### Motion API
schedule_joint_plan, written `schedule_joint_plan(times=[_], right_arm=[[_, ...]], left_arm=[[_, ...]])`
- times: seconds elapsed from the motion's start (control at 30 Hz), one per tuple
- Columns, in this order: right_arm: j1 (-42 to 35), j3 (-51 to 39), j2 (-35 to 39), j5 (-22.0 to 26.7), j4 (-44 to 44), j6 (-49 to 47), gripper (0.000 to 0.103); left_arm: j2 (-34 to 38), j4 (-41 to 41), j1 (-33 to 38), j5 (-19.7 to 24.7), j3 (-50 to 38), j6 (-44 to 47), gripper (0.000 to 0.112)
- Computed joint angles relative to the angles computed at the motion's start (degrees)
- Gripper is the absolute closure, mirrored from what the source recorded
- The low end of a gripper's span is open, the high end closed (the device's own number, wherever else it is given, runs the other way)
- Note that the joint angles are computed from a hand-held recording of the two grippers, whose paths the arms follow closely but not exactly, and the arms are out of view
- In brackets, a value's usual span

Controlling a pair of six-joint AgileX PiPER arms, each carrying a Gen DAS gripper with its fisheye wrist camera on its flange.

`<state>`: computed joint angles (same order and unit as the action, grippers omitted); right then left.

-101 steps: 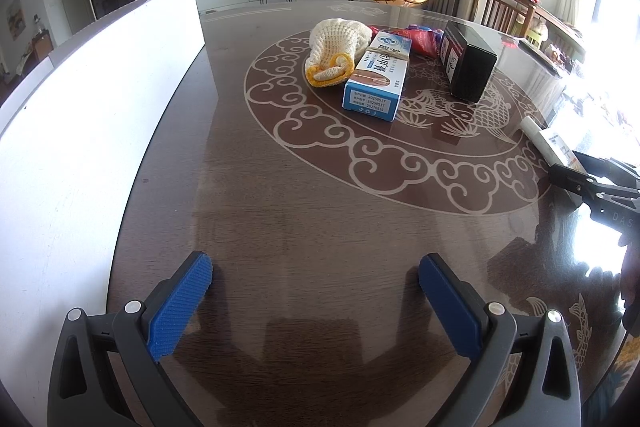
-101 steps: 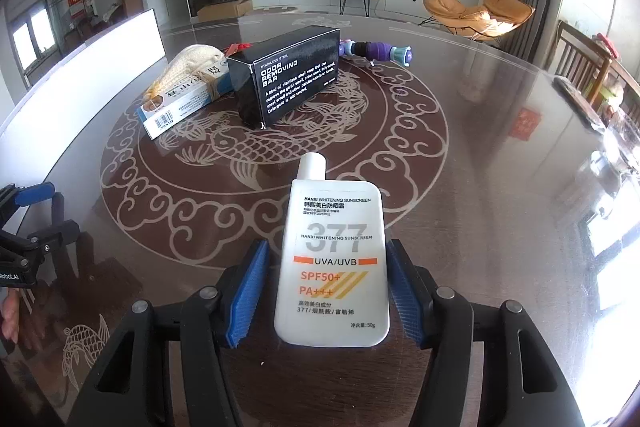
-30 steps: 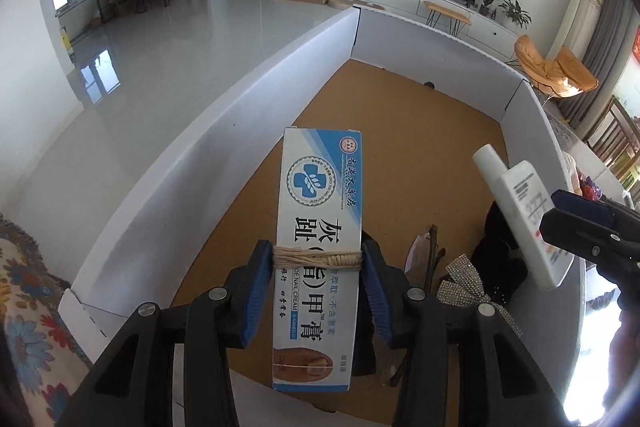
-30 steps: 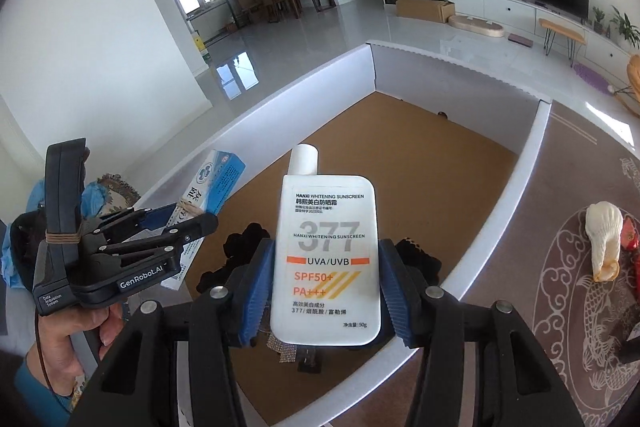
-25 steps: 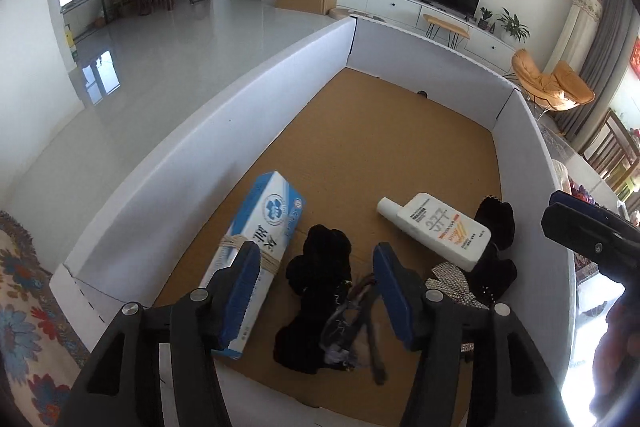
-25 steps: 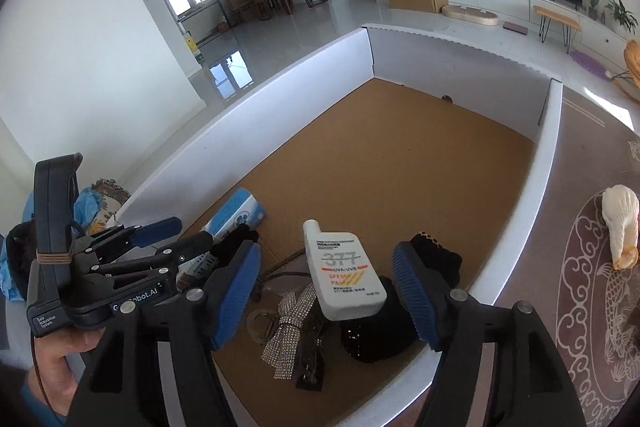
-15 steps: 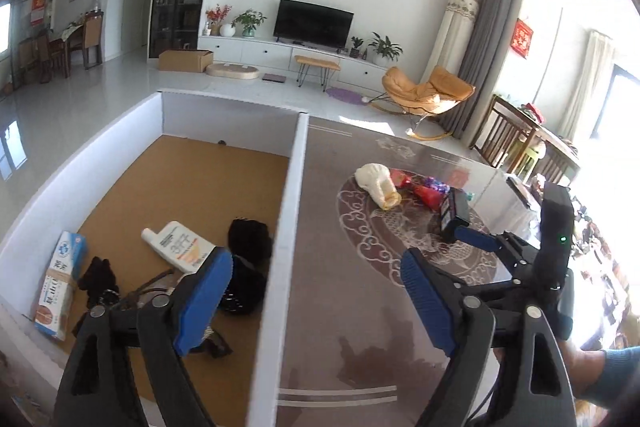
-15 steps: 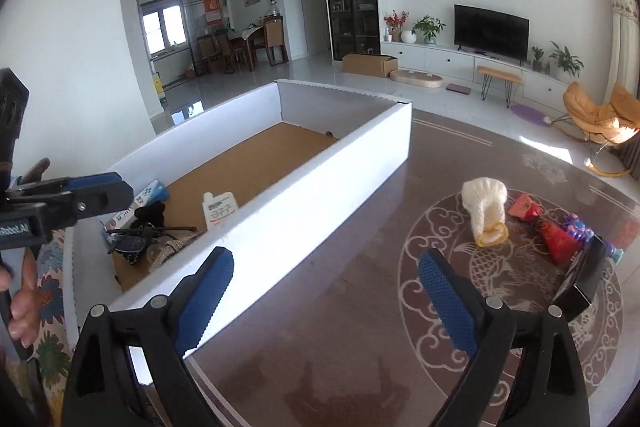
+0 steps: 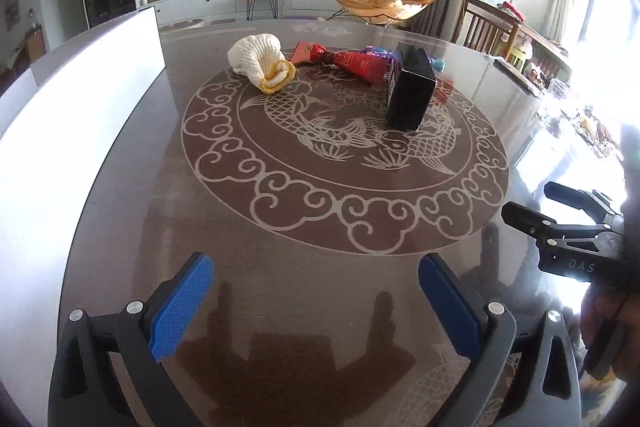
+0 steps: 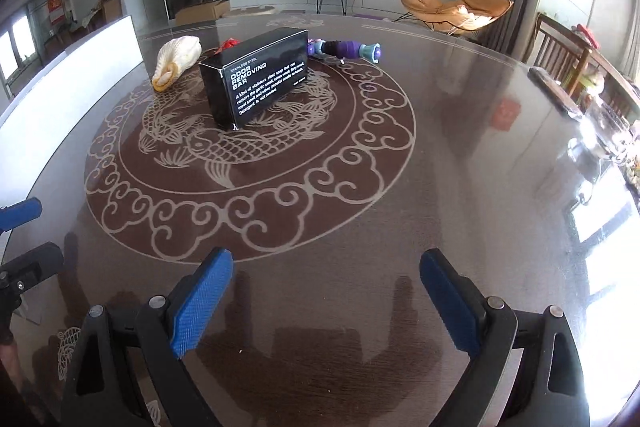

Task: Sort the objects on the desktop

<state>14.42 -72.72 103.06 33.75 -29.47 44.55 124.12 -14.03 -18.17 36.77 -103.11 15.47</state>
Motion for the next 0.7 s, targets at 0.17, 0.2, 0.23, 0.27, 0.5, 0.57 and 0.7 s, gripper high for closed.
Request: schedule_joint_plan(times=[0.17,0.2,0.23,0.27,0.5,0.57,0.7], right_arm=[[-0.6,-2.1,1.8,0.7,2.0,-1.4,0.008],[-0.3,-3.0,2.5,0.9,2.0,-1.2,0.008],[-0.2,-2.8,2.5,0.9,1.9,-0.9,0.007],[-0.3,-3.0,2.7,1.0,2.3,-0.9,0.006],[-0.3,-3.1,3.0,1.4,2.6,-0.7,0.000],[-0.3,-3.1,3.0,1.4,2.6,-0.7,0.000],[-0.3,-3.1,3.0,1.4,2.6,-0.7,0.000]], left_arm=[[4.2,3.1,0.4,2.4,-6.1,-1.7,0.009],[5.1,2.3,0.7,3.9,-7.6,-1.3,0.009],[6.4,1.5,0.9,5.2,-9.4,-1.1,0.009],[6.3,1.7,0.8,4.8,-9.2,-1.2,0.009],[5.5,7.6,-1.0,3.7,-7.5,-4.6,0.009],[5.5,7.6,-1.0,3.7,-7.5,-4.8,0.009],[5.5,7.6,-1.0,3.7,-7.5,-4.8,0.009]])
